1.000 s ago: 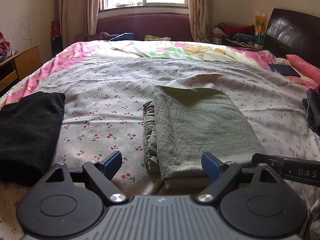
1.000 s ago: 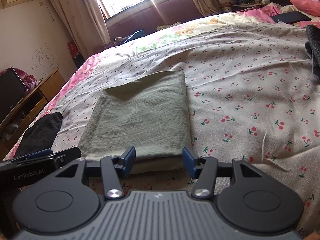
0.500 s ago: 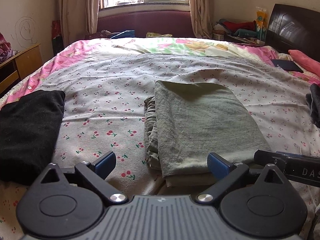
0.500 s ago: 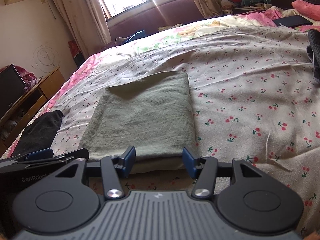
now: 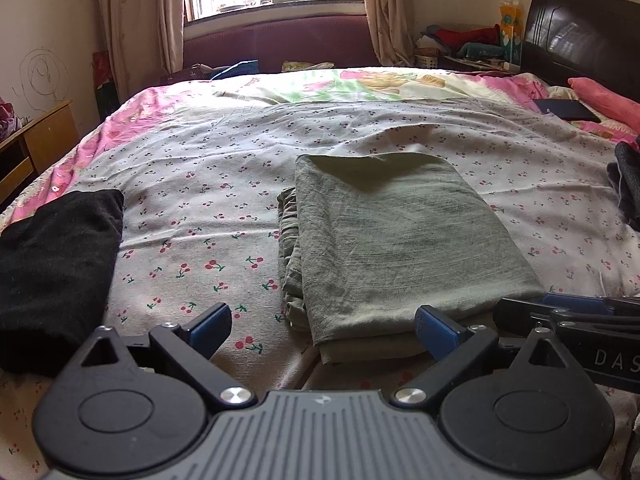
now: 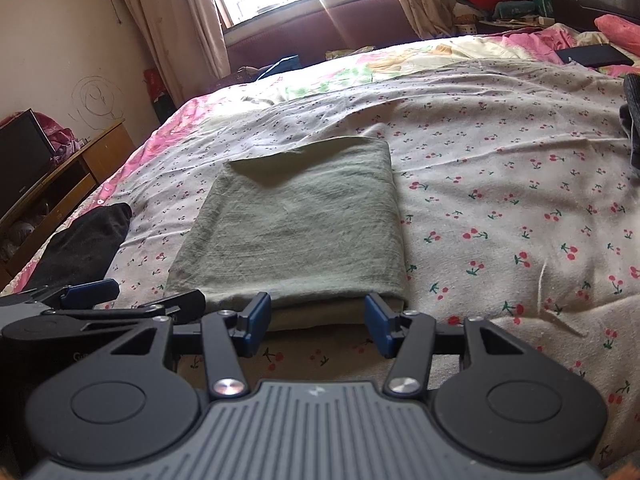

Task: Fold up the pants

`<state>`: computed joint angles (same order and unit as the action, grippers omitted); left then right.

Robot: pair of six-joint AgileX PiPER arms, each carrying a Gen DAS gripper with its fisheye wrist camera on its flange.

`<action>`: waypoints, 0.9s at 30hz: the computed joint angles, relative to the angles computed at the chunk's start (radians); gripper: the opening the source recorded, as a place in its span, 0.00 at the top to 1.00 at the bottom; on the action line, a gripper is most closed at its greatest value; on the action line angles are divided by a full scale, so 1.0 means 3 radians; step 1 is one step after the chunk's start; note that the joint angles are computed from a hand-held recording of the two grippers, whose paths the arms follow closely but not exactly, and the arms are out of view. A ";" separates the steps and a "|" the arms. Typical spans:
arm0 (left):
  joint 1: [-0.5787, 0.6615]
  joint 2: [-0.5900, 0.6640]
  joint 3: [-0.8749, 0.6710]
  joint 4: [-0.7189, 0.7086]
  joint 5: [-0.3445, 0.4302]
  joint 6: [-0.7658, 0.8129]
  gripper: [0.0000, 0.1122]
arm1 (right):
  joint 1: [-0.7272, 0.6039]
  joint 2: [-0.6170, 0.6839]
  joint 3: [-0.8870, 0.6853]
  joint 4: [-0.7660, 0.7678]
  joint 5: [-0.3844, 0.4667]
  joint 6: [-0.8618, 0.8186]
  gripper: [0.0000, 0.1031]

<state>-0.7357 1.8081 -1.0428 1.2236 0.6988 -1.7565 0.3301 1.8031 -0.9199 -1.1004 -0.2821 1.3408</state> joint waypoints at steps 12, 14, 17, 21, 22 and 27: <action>-0.0007 0.0011 -0.0025 -0.0064 0.0017 0.0067 0.08 | -0.0009 0.0018 -0.0019 -0.0140 0.0005 0.0164 0.48; -0.0003 0.0011 -0.0025 -0.0073 0.0016 0.0073 0.08 | -0.0014 0.0016 -0.0013 -0.0154 -0.0008 0.0175 0.48; 0.0010 0.0018 -0.0050 -0.0148 0.0009 0.0146 0.08 | -0.0021 0.0023 -0.0023 -0.0224 -0.0016 0.0244 0.48; 0.0019 0.0020 -0.0058 -0.0179 -0.0001 0.0175 0.08 | -0.0027 0.0025 -0.0028 -0.0307 -0.0019 0.0342 0.48; 0.0021 0.0018 -0.0058 -0.0188 -0.0004 0.0180 0.08 | -0.0026 0.0026 -0.0030 -0.0307 -0.0020 0.0343 0.48; 0.0032 0.0030 -0.0068 -0.0224 -0.0023 0.0230 0.08 | -0.0036 0.0052 -0.0044 -0.0470 -0.0054 0.0633 0.48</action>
